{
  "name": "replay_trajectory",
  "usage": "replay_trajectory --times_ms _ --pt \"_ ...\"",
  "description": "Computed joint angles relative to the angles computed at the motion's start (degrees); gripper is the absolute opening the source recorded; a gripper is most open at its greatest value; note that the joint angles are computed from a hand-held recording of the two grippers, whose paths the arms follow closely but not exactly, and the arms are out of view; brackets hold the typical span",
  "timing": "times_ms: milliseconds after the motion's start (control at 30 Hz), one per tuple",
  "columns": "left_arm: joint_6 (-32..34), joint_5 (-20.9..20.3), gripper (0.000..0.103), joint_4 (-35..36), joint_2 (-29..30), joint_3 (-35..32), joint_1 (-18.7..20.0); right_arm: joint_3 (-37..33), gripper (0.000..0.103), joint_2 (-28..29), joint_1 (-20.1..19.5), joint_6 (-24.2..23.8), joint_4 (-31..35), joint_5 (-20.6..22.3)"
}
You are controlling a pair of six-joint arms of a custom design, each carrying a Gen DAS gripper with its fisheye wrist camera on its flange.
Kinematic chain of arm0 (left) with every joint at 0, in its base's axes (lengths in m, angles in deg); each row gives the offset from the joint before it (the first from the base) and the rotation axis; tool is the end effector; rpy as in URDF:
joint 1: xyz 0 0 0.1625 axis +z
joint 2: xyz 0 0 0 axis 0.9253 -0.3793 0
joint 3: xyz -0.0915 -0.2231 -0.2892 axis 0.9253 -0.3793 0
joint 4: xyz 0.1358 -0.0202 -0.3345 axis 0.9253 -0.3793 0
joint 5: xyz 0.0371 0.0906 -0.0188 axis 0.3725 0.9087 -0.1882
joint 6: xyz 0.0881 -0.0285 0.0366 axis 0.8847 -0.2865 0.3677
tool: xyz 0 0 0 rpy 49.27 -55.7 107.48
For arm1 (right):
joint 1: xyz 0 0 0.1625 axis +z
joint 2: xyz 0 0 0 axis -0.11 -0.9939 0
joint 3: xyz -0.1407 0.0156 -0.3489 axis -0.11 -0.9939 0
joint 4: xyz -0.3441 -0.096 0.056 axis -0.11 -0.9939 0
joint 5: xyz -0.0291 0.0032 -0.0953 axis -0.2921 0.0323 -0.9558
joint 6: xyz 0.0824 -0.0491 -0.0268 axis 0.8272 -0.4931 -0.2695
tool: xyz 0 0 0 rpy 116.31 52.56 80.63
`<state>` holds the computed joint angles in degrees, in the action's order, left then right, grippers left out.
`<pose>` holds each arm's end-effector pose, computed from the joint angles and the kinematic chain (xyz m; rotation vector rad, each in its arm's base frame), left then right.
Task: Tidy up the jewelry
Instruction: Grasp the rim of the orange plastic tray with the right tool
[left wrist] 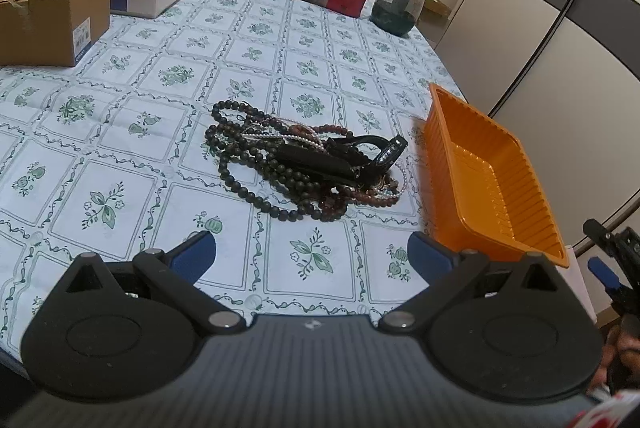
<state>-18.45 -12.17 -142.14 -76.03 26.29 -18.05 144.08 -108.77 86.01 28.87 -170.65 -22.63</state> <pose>-0.2800 -0.6628 0.0725 -0.1220 2.3563 -1.1276 0.0035 -0.7345 0.3052 0.2149 -2.4789 1.4617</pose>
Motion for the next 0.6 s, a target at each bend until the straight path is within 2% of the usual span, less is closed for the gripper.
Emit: replay_trajectory --times_ms 167,233,433,600 --pt "0.6 -0.9 0.101 1.3 0.9 -1.7 0.4 -7.6 0.052 4.7 -2.1 5.1 0.5 0.9" --pt "0.7 -0.6 0.101 2.2 1.4 -2.5 0.5 -11.1 0.046 6.6 -2.7 7.2 2.6 1.3" --pt "0.9 -0.4 0.101 4.8 3.0 -5.7 1.1 -17.6 0.028 10.1 -3.7 10.1 9.0 1.8" --pt "1.5 -0.8 0.101 6.5 4.0 -7.7 1.4 -20.4 0.015 12.2 -3.7 11.7 11.5 1.6"
